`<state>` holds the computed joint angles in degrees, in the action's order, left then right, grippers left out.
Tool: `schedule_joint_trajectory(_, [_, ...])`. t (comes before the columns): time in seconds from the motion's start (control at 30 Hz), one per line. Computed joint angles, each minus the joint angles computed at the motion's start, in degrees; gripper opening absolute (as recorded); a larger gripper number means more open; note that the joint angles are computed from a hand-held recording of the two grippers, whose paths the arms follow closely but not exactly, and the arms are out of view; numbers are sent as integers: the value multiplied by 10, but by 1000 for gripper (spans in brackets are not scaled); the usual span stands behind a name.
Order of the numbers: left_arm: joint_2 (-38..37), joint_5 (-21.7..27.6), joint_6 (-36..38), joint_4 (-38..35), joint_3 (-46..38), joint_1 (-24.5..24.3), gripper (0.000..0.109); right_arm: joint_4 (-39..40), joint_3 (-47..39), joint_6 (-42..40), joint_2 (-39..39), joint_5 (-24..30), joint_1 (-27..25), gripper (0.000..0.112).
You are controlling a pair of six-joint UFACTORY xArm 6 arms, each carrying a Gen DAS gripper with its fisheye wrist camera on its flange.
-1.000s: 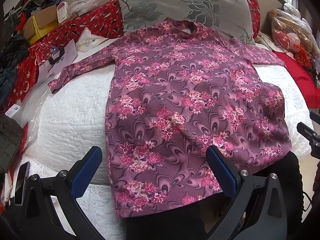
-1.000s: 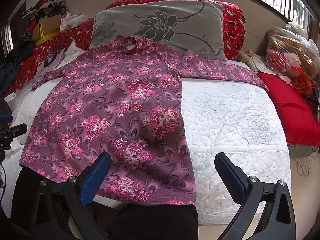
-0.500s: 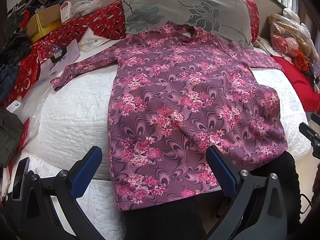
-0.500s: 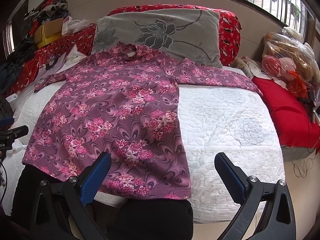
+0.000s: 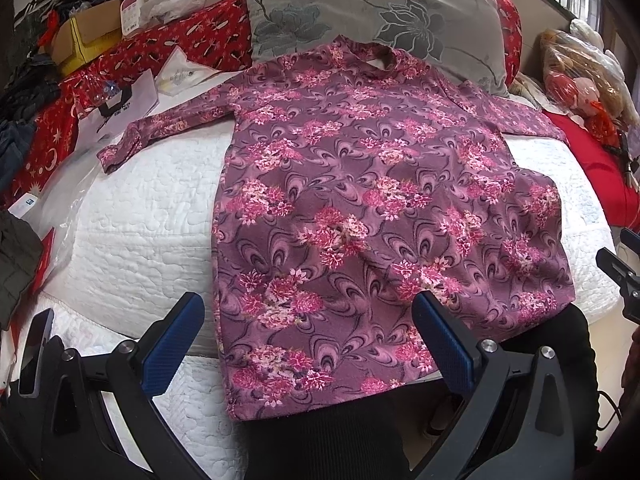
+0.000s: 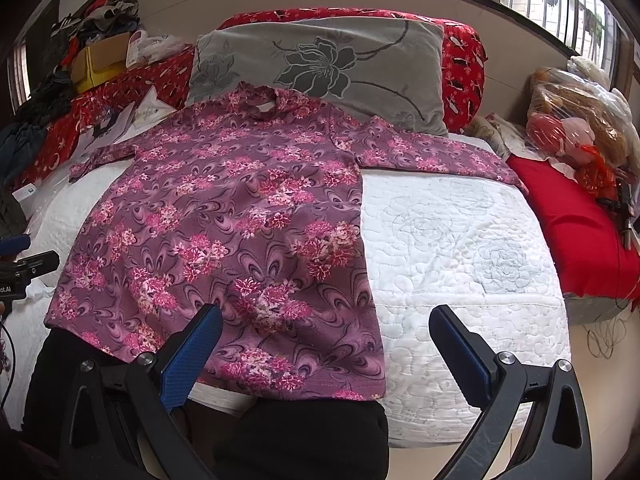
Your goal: Fold small clothes
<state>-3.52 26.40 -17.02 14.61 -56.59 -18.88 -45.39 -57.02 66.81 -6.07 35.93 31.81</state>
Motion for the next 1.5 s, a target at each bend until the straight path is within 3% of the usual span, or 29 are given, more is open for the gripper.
schedule_joint_trajectory(0.27, [28, 13, 7, -7, -25, 1, 103, 31, -1, -30, 16, -48, -16, 101])
schedule_joint_trajectory(0.5, [88, 51, 14, -23, -92, 5, 103, 113, -17, -100, 53, -94, -47, 96])
schedule_joint_trajectory(0.63, [139, 88, 12, -30, -159, 9, 103, 125, -20, -91, 60, -120, -110, 96])
schedule_joint_trajectory(0.77, [194, 123, 2, -36, -232, 12, 103, 129, -46, -69, 82, -123, -209, 97])
schedule_joint_trajectory(0.87, [242, 157, -1, -48, -297, 14, 103, 162, -98, -62, 128, -120, -301, 97])
schedule_joint_trajectory(1.03, [336, 236, -10, -45, -428, 12, 103, 247, -228, -60, 246, -111, -399, 97])
schedule_joint_trajectory(1.2, [411, 301, -5, -37, -540, 8, 103, 361, -387, -101, 389, -118, -432, 97])
schedule_joint_trajectory(1.27, [428, 313, -5, -33, -570, 8, 103, 395, -462, -120, 449, -96, -437, 97])
schedule_joint_trajectory(1.4, [458, 334, -5, -38, -617, 8, 103, 382, -553, -105, 520, -64, -437, 96])
schedule_joint_trajectory(1.43, [464, 340, -4, -41, -626, 8, 103, 382, -572, -109, 535, -63, -438, 94])
schedule_joint_trajectory(1.47, [465, 340, -4, -42, -627, 8, 103, 367, -583, -102, 543, -58, -438, 81])
schedule_joint_trajectory(1.5, [468, 339, -2, -41, -631, 7, 103, 343, -583, -89, 543, -61, -437, 59])
